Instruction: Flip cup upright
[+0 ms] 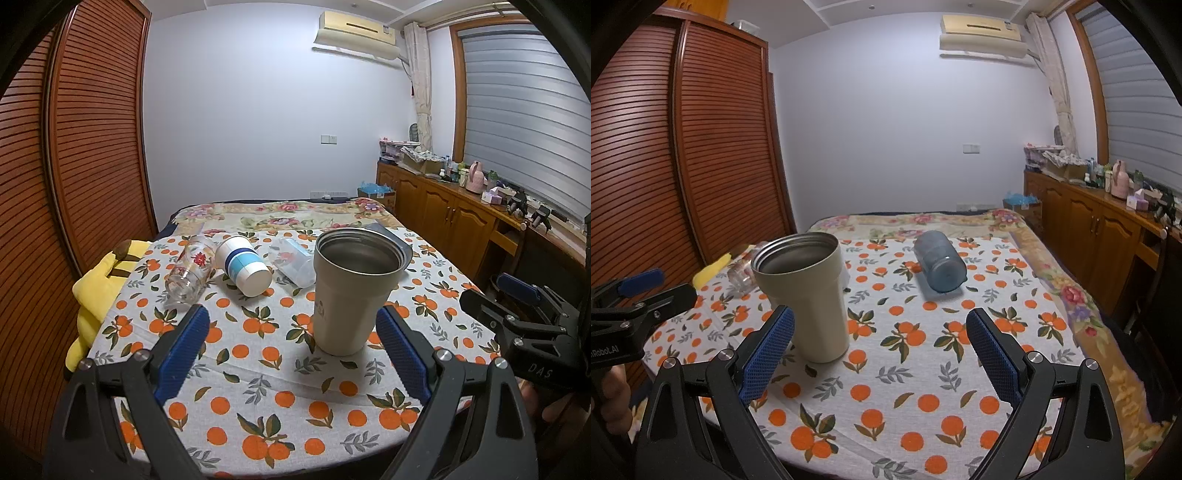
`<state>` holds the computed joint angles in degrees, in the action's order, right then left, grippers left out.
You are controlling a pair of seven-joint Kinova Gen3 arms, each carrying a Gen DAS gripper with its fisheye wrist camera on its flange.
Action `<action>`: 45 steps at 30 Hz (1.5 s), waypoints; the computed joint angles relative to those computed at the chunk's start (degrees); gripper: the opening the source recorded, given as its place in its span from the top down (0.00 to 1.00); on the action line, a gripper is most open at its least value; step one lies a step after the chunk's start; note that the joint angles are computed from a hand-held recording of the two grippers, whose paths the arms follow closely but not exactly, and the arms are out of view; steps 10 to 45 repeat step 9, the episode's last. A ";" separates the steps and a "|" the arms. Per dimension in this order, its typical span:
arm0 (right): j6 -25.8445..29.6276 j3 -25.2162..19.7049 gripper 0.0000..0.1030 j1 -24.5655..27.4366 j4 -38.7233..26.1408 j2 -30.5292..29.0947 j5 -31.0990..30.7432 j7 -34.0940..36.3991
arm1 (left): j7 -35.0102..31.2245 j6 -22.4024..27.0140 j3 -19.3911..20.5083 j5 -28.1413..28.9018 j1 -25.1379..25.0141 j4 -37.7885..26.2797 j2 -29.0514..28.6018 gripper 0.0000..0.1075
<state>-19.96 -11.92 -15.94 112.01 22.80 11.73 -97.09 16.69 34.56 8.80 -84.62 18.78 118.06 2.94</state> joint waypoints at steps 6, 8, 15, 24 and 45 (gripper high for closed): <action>0.01 0.10 0.07 -0.03 -0.02 0.01 -0.01 -0.06 | 0.09 -0.09 -0.01 -0.06 -0.05 0.04 0.00 0.14; -0.14 0.09 0.07 -0.02 0.04 0.02 0.00 -0.08 | -0.11 -0.15 -0.01 0.11 -0.07 0.00 -0.02 0.14; -0.19 0.24 0.07 -0.17 0.05 0.02 -0.14 0.04 | -0.07 -0.04 0.02 0.12 -0.03 -0.02 0.00 0.14; -0.19 0.24 0.07 -0.17 0.05 0.02 -0.14 0.04 | -0.07 -0.04 0.02 0.12 -0.03 -0.02 0.00 0.14; -0.19 0.24 0.07 -0.17 0.05 0.02 -0.14 0.04 | -0.07 -0.04 0.02 0.12 -0.03 -0.02 0.00 0.14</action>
